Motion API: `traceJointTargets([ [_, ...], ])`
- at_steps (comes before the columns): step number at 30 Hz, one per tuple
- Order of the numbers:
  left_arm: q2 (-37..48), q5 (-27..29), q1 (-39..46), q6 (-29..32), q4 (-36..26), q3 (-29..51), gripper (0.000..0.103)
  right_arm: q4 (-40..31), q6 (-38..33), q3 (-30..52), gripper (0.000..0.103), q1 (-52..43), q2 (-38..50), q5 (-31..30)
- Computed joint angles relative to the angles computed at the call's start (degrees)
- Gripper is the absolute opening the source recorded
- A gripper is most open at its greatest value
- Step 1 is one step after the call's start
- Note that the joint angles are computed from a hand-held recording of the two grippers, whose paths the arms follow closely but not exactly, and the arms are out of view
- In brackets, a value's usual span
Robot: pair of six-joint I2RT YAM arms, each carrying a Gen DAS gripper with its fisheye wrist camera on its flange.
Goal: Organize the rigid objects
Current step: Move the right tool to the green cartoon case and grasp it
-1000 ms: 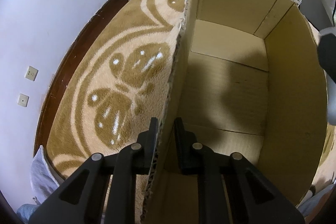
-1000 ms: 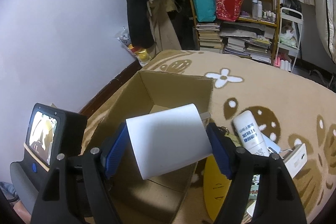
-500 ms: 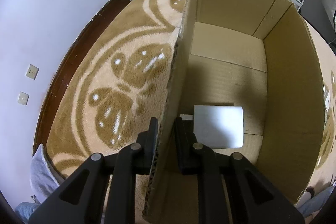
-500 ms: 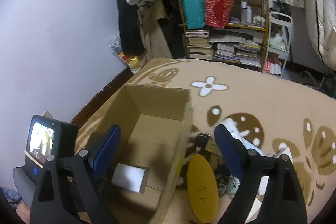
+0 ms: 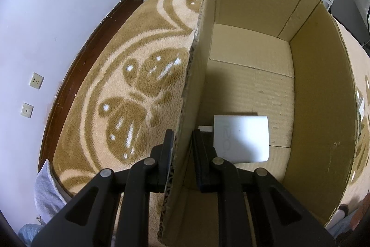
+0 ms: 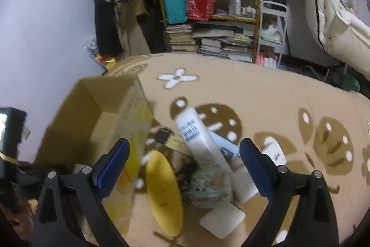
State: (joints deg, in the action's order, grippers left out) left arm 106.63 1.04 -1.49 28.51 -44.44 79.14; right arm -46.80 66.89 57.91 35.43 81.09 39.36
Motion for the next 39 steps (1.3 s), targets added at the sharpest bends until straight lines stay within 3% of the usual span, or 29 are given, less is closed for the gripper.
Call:
traceJointTargets([
  [13, -0.61, -0.48, -0.12, 0.69, 0.80, -0.98, 0.015, 5.16, 5.03, -8.58, 0.099, 1.35, 0.45, -3.25],
  [24, -0.59, -0.54, -0.11, 0.77, 0.87, -1.00, 0.016, 7.61, 4.59, -10.37, 0.075, -0.47, 2.15, -5.66],
  [39, -0.48, -0.79, 0.15, 1.52, 1.23, -1.05, 0.016, 4.55, 4.95, -8.42, 0.070, -0.70, 6.25, -5.09],
])
